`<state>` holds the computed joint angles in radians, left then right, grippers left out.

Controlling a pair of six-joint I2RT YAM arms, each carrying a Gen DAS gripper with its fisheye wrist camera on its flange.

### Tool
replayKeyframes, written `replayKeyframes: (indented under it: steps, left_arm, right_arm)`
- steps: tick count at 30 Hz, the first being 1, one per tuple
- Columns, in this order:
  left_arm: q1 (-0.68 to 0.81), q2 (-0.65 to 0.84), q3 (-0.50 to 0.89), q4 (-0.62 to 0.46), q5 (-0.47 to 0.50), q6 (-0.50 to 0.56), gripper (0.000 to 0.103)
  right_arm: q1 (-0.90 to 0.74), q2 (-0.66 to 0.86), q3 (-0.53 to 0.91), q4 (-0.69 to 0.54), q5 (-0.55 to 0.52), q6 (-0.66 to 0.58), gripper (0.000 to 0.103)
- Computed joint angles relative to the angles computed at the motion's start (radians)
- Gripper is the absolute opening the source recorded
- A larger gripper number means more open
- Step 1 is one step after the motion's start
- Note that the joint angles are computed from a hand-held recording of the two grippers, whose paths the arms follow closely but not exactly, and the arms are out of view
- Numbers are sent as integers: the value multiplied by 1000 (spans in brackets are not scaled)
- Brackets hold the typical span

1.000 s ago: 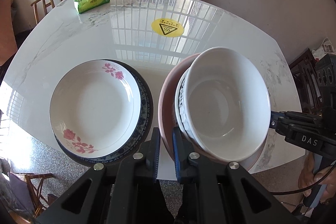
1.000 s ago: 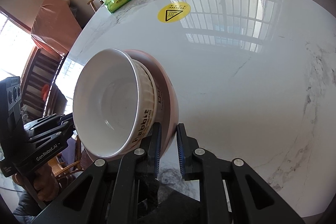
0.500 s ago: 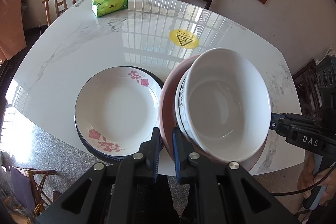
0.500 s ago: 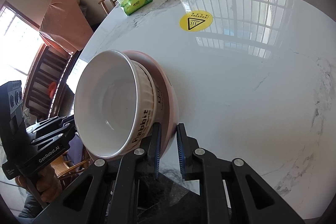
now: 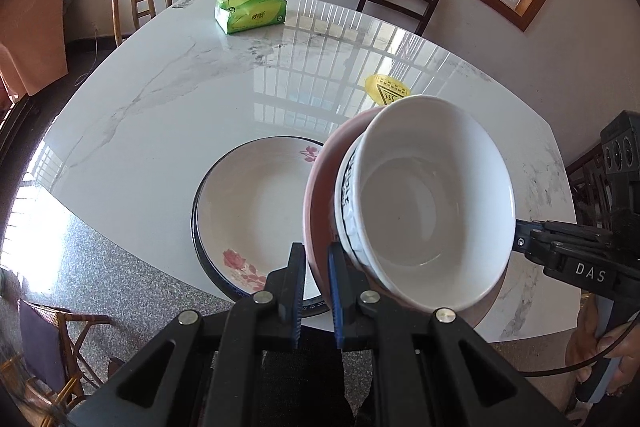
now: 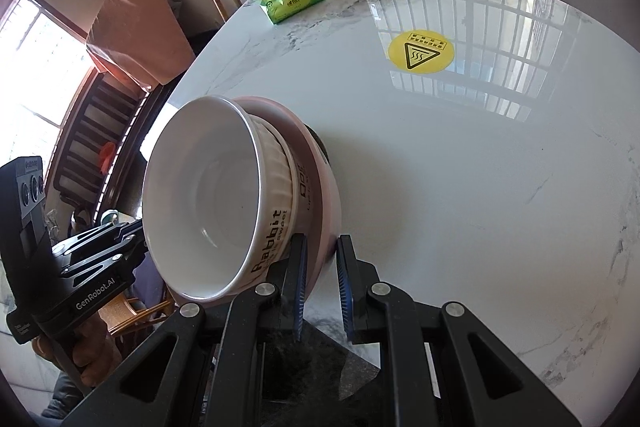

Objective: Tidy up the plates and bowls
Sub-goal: 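Lift the pink bowl stack with both grippers and carry it over the plates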

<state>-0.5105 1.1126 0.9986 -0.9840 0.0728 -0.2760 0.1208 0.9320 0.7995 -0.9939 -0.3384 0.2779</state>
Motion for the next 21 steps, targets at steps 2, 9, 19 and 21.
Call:
replayKeyframes:
  steps: [2, 9, 19, 21]
  left_arm:
    - [25, -5, -2, -3, 6, 13, 11]
    - [116, -2, -20, 8, 34, 75, 10]
    - [205, 24, -44, 36, 60, 136, 10]
    - [224, 30, -49, 42, 67, 151, 10]
  right_arm:
    - [35, 17, 6, 17, 10, 25, 15]
    - [118, 76, 19, 70, 32, 85, 16]
    - [178, 185, 34, 149, 43, 122, 16]
    - [188, 199, 38, 157, 46, 127, 16]
